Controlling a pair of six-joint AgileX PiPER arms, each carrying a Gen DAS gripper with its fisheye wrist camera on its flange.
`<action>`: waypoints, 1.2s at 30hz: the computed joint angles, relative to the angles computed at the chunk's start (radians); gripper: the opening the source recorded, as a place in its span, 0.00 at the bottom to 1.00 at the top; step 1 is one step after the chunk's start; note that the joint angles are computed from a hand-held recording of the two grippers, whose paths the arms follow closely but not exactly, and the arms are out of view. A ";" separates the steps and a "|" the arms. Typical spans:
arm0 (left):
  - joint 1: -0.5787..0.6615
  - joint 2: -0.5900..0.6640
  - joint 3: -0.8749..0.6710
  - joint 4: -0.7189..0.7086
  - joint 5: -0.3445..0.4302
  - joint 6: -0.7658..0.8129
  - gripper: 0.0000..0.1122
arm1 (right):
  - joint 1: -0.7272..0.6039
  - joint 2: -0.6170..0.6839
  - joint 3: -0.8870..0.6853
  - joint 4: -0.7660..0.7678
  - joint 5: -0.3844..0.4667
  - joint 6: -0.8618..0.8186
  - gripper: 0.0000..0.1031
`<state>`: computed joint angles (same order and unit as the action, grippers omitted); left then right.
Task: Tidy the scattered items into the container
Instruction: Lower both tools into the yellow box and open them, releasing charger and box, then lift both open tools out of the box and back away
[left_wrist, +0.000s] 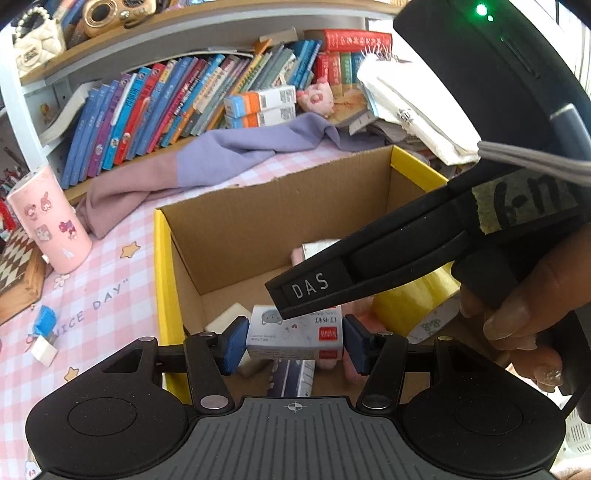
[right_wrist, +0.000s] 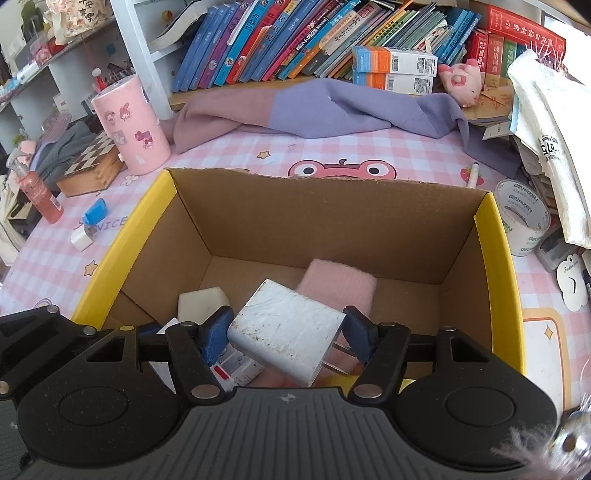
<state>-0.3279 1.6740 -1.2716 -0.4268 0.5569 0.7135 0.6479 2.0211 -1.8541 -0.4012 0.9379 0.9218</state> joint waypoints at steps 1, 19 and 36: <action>-0.002 -0.002 0.002 0.001 -0.006 -0.002 0.49 | 0.003 -0.003 0.005 -0.012 -0.005 0.010 0.61; 0.042 -0.195 0.151 -0.076 -0.100 0.062 0.74 | 0.127 -0.128 0.113 -0.272 -0.038 0.251 0.71; 0.287 -0.369 0.269 -0.397 0.080 0.372 0.78 | 0.384 -0.186 0.167 -0.569 0.220 0.559 0.73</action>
<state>-0.0408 1.3047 -1.0026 -0.8240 0.6371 1.0859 1.0319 1.8350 -1.6870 -0.9699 1.1579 1.4811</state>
